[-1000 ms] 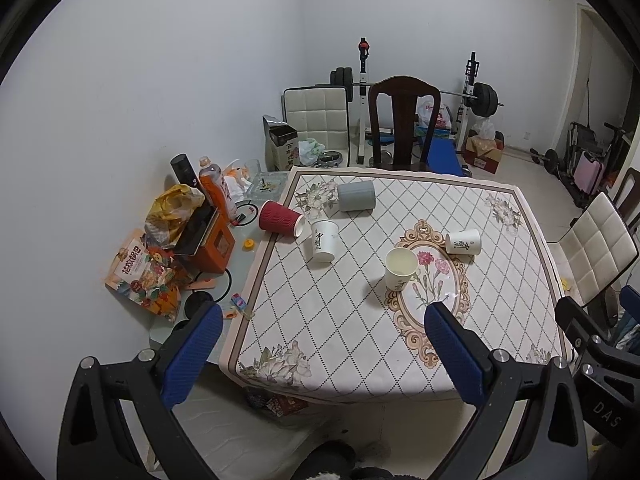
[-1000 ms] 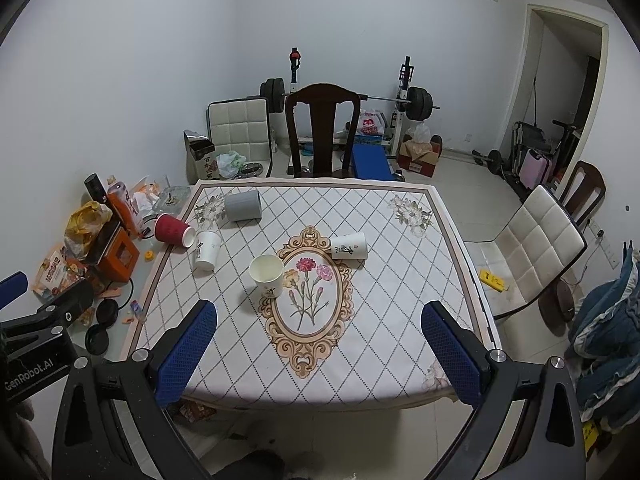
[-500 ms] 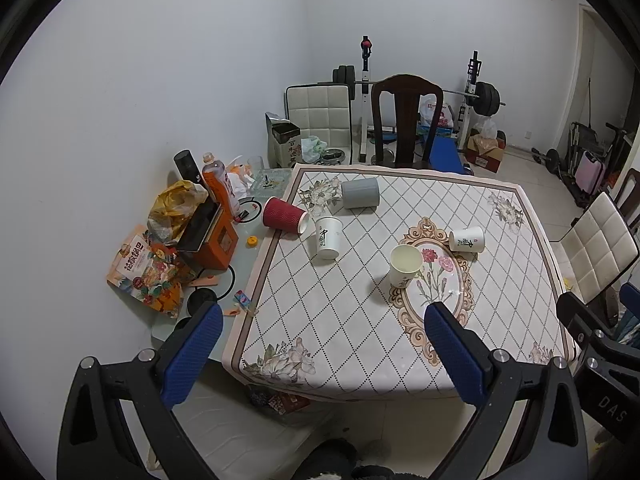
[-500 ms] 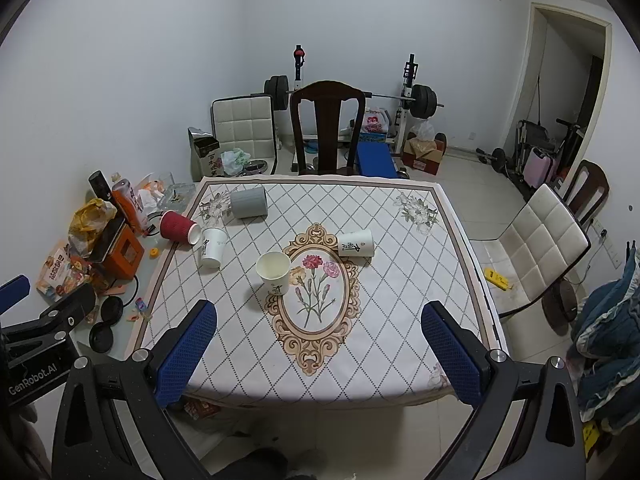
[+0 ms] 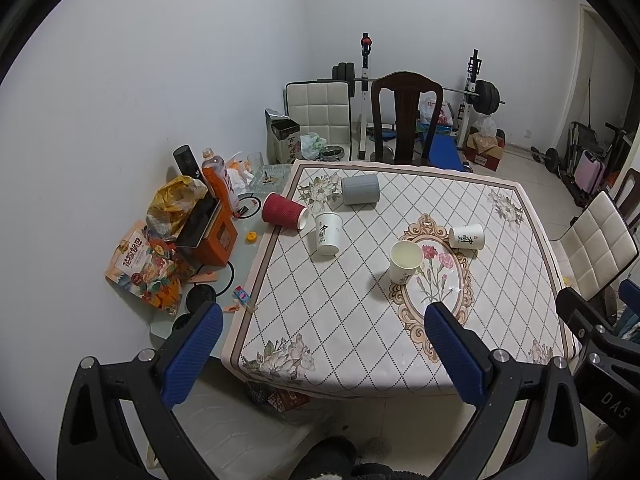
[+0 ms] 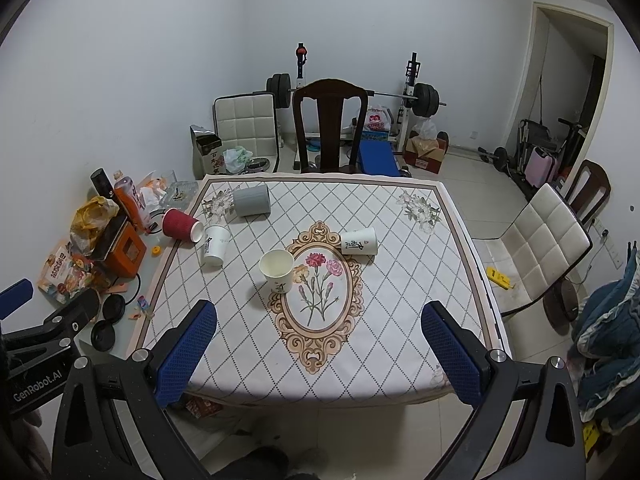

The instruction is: Flip cup upright

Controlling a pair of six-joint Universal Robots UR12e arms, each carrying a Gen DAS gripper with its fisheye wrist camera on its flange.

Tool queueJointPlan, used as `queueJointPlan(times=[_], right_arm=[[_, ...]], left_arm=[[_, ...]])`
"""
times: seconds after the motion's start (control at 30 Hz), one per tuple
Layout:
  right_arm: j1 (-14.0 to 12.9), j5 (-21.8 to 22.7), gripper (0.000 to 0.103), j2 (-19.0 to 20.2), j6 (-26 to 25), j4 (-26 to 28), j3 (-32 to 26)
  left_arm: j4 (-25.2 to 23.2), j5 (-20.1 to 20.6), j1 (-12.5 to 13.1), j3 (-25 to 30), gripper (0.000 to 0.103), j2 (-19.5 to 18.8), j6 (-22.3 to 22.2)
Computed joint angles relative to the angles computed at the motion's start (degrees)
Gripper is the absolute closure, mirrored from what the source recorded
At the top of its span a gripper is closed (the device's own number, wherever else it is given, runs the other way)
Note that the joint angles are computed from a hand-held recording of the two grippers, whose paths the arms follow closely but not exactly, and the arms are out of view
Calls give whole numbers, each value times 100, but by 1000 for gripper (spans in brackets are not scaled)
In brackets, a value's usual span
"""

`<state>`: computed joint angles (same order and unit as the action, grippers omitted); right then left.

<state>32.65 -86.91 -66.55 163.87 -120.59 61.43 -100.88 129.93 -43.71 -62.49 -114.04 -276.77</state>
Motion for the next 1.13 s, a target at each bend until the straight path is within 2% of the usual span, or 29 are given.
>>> queueJointPlan(times=[1.13], right_arm=[[79,-7,0,-23,47,-8,35]], left_arm=[[21,16,-20,-101,0,57,-68]])
